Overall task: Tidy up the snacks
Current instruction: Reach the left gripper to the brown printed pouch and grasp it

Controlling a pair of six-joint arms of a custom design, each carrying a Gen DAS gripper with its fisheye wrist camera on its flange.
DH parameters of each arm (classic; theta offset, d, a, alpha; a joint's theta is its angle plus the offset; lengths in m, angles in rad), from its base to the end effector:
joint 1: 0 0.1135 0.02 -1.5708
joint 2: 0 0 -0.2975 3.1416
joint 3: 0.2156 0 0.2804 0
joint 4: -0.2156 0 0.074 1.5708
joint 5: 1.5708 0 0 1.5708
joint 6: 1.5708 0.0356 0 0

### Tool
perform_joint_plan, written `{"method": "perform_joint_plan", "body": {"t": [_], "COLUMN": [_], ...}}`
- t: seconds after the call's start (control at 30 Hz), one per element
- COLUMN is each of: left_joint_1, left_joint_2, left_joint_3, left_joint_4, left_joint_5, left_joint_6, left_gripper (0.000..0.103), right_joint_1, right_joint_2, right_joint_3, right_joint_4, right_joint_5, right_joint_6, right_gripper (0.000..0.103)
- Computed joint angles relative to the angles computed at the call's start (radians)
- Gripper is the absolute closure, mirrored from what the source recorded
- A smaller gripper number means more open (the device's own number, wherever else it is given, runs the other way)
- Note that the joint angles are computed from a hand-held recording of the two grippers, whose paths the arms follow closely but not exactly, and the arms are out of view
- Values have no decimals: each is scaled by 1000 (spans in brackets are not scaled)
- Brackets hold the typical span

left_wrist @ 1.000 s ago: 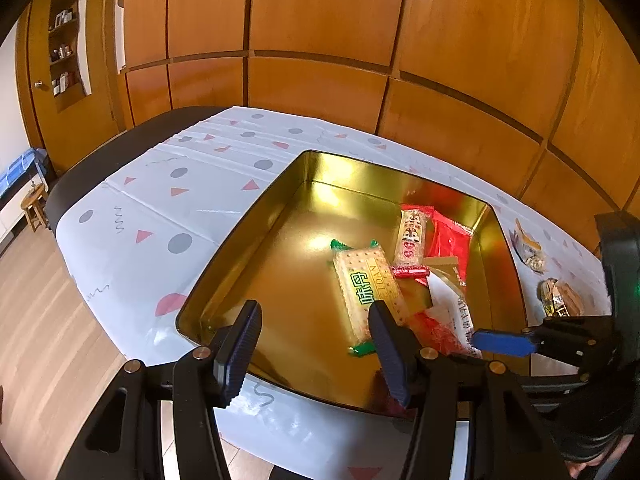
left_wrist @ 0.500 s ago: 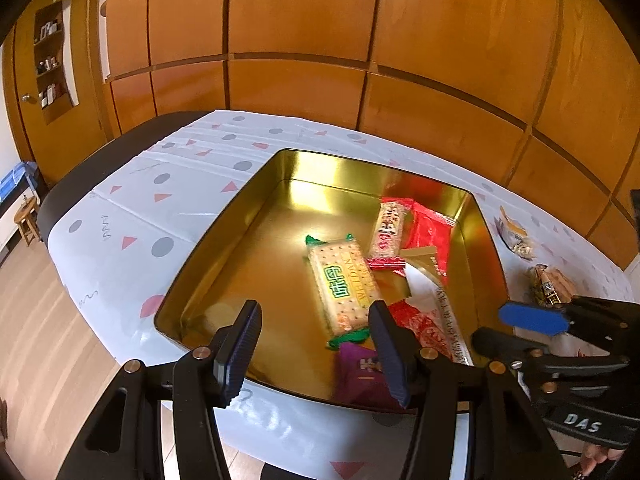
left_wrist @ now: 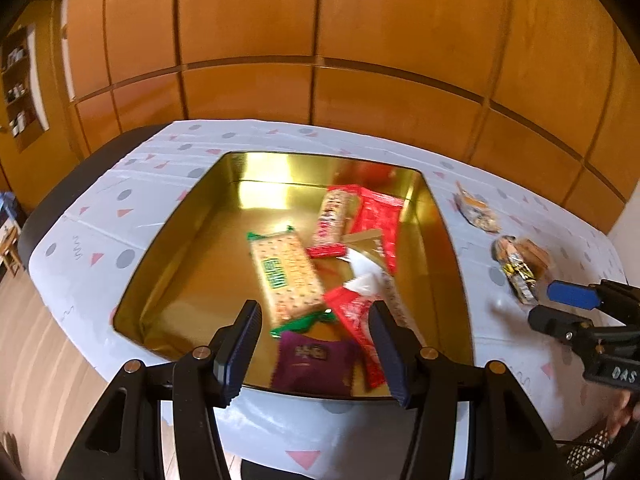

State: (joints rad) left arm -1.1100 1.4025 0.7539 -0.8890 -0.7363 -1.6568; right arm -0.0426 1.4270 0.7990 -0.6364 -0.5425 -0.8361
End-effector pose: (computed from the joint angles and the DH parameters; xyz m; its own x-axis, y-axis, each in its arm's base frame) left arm 0.1228 -0.1936 0.1888 -0.6132 -0.4250 -0.6658 -0.4989 0.8619 -0.0907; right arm 0.2663 0.0070 0.1959 -0.5502 -0.6126 -0.5675 -0.7867 0.6082 0.1062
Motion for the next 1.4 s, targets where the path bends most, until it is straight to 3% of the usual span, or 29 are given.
{"method": "perform_joint_plan", "body": {"t": [0.4,0.5,0.57,0.67,0.87,1.0,1.4], "left_joint_1": [22,29,31,37,37,35,86], "left_joint_2": [84,101,111,121,159,201,366], "left_joint_3": [91,108,118,127,163,205,346], "left_joint_4": [71,98,112,151,181,209,340], "left_joint_5": [12,19,23,43,65,82,242], "left_joint_6": [169,223,244,289,336,400,596], "left_gripper": [47,47,47,47,47,47,47], "right_joint_1": [-266,-309,-329,-360,-407,-438,-440], "right_joint_2": [205,251,287,335,512,653,649], "right_joint_3": [136,193,242,318,520,684,689], "right_joint_4": [52,51,44,31,45,-60,-56], "right_joint_5": [114,136,157,170,241,271,224], "right_joint_6": [-108,-119,-121,-116,-12,111,122], "right_gripper": [46,43,35,35,32,32,25]}}
